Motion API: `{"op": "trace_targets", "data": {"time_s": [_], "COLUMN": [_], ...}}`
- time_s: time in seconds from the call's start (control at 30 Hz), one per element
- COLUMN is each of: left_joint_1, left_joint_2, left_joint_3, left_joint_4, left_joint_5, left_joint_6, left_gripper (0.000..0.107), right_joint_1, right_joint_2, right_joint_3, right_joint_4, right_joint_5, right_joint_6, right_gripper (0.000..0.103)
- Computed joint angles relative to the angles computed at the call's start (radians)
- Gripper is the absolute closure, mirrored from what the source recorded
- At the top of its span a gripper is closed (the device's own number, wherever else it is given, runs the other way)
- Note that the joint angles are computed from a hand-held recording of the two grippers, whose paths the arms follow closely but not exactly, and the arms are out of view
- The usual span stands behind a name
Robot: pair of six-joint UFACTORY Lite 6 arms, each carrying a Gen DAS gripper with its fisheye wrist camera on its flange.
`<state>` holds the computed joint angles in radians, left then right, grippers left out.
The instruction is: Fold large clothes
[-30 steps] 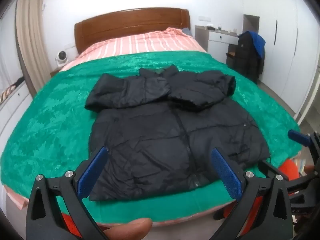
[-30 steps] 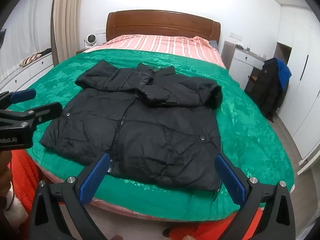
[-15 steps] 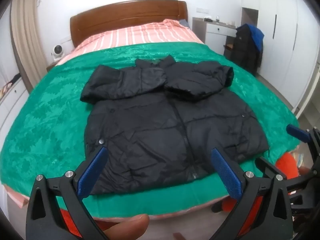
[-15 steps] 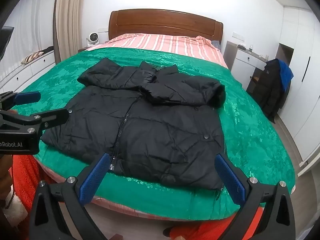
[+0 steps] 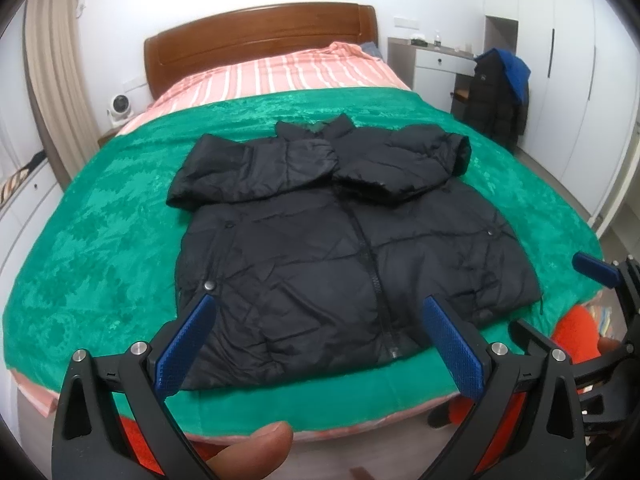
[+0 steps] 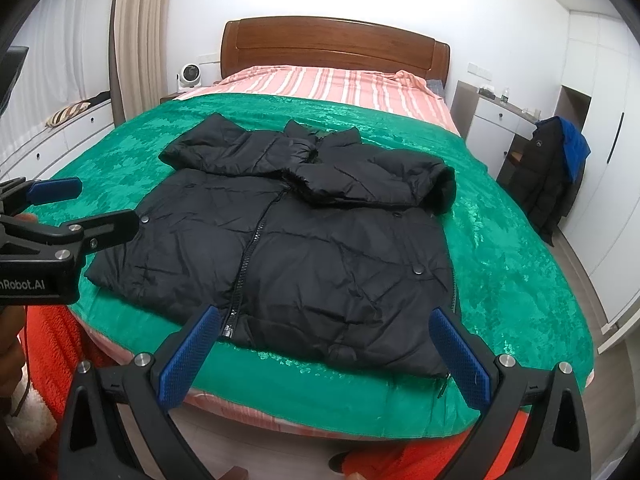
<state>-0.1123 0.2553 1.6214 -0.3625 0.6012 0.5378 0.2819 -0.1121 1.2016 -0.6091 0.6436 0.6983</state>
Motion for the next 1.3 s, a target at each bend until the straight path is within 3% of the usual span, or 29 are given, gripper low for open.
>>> {"op": "trace_targets", "data": {"time_s": [1.3], "left_joint_1": [0.009], "left_joint_2": [0.008], "left_joint_3": [-0.003], "left_joint_4": [0.025], "left_joint_5": [0.001], "left_joint_6": [-0.013], "left_gripper": [0.004], "right_joint_1": [0.006], "right_joint_2": [0.015], "right_joint_3": [0.010], "right_joint_4": [0.025], "right_joint_5": [-0.007], "right_joint_6": [-0.021], "right_gripper": [0.000]}}
